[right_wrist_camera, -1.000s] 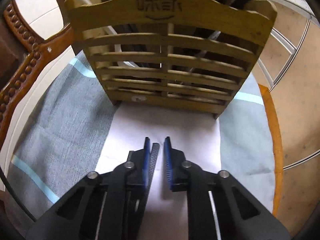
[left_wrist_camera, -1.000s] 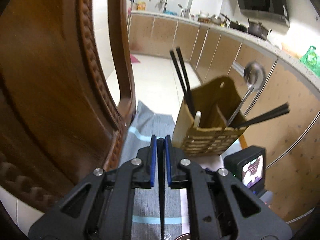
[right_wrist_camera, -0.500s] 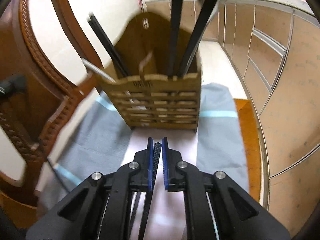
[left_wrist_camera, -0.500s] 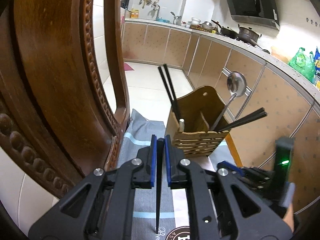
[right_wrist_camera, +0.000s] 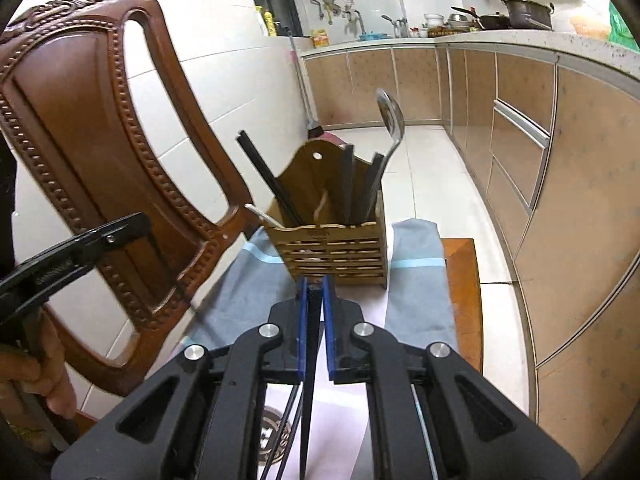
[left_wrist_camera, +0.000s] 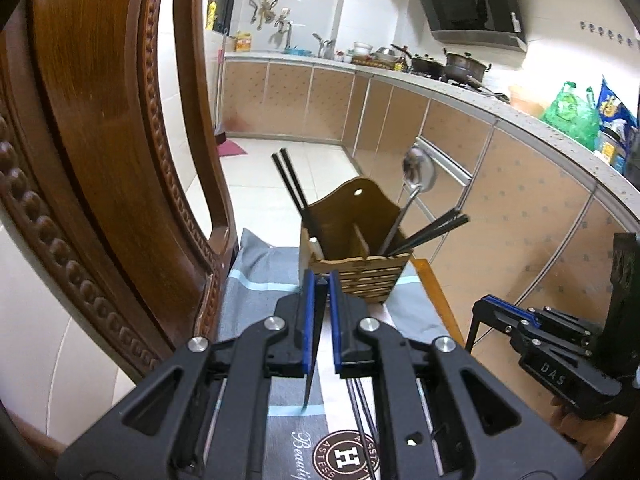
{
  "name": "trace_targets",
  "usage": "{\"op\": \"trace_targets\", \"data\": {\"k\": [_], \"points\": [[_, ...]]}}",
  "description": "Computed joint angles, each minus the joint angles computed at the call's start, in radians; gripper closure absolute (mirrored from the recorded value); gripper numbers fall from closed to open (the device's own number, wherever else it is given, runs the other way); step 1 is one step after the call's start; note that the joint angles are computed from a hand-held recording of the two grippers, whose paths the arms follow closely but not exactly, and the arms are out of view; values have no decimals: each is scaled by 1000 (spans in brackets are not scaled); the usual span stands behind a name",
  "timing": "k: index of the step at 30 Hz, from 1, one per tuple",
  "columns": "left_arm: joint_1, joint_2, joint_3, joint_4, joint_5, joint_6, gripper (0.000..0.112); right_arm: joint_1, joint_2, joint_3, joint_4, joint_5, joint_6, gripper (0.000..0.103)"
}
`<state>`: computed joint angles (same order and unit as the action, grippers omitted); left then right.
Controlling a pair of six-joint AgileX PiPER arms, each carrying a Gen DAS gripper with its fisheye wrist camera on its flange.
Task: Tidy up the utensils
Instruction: 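Lift the held chopsticks toward the wooden holder with both grippers, then insert the chopsticks into the holder with the right gripper and open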
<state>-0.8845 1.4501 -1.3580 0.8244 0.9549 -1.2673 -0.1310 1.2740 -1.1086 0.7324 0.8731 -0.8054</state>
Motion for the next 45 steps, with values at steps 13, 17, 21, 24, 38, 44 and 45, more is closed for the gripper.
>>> {"op": "trace_targets", "data": {"k": [13, 17, 21, 24, 38, 44, 45], "points": [[-88, -52, -5, 44, 91, -18, 105, -30, -118, -25, 34, 78, 15, 96], [-86, -66, 6, 43, 87, -17, 105, 20, -119, -74, -8, 60, 72, 96], [-71, -81, 22, 31, 67, -16, 105, 107, -83, -175, -107, 27, 176, 96], [-57, -92, 37, 18, 50, -11, 105, 188, -20, -296, -220, 24, 271, 96], [-4, -99, 59, -24, -10, 17, 105, 313, 369, -996, -470, 176, 569, 96], [20, -102, 66, -44, -31, 31, 105, 326, 518, -1193, -534, 217, 637, 96], [26, -103, 69, -47, -36, 31, 105, 324, 523, -1180, -535, 201, 638, 96]]}}
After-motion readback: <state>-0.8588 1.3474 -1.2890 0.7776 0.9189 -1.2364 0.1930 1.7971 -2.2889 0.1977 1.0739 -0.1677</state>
